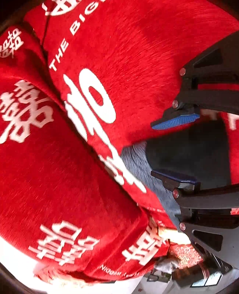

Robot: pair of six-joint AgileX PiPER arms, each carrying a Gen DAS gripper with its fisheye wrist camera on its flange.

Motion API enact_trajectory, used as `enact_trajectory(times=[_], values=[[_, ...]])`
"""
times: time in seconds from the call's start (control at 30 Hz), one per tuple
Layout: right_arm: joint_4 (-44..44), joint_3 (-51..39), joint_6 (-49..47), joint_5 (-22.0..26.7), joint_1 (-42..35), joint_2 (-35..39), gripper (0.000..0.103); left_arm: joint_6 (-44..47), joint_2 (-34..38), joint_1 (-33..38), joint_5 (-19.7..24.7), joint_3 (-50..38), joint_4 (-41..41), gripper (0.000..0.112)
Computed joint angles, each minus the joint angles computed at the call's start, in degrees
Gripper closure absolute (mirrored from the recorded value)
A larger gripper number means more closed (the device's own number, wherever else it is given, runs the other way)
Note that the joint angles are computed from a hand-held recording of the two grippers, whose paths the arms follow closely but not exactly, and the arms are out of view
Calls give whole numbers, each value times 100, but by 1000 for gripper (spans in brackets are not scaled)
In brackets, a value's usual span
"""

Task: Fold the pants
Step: 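Lay the folded end onto the pants and release the right gripper, then smooth the folded pants flat with both grippers and withdraw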

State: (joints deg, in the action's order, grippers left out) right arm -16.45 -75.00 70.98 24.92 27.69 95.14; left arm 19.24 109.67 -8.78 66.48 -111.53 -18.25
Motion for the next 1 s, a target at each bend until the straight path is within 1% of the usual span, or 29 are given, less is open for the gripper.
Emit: enact_trajectory(times=[0.07,0.1,0.13,0.17,0.23,0.27,0.3,0.33,0.4,0.57,0.67,0.8,0.83,0.87,0.93,0.97,1.0], values=[[643,-274,-741,-72,-102,321,55,-69,85,-138,-103,-22,184,36],[732,-354,-891,-46,-70,456,55,-106,122,-199,-163,2,328,36],[593,-573,-830,171,22,622,55,-160,158,-250,-217,42,491,36],[224,-794,-657,521,170,746,55,-212,197,-282,-240,94,641,36],[-758,-1523,-413,1592,642,1113,55,-285,199,-266,-310,304,858,36],[-1150,-1950,-496,2165,900,1364,55,-307,165,-240,-402,487,935,34],[-1377,-2189,-546,2511,1055,1509,55,-251,112,-155,-493,695,839,30],[-1661,-2484,-588,2914,1246,1694,54,-226,68,-78,-547,821,727,28],[-2028,-2644,-464,3339,1490,1800,53,-100,-48,85,-588,1028,478,28],[-2239,-2510,-321,3687,1735,1592,47,131,-500,232,-805,1498,585,28],[-2469,-2427,-147,3952,1997,1434,47,386,-799,524,-840,1751,368,28],[-2987,-2478,253,4359,2428,1337,47,452,-1091,908,-842,2053,273,28],[-3072,-2480,334,4302,2501,1295,47,493,-1202,1027,-883,2194,271,28],[-3068,-2474,372,4098,2538,1242,47,541,-1276,1111,-919,2301,264,28],[-2709,-2709,84,3702,2465,1311,47,623,-1424,1286,-987,2522,254,28],[-2391,-3014,-225,3534,2389,1476,47,687,-1480,1400,-977,2607,202,28],[-2207,-3226,-393,3455,2353,1603,47,732,-1516,1488,-961,2668,154,28]])
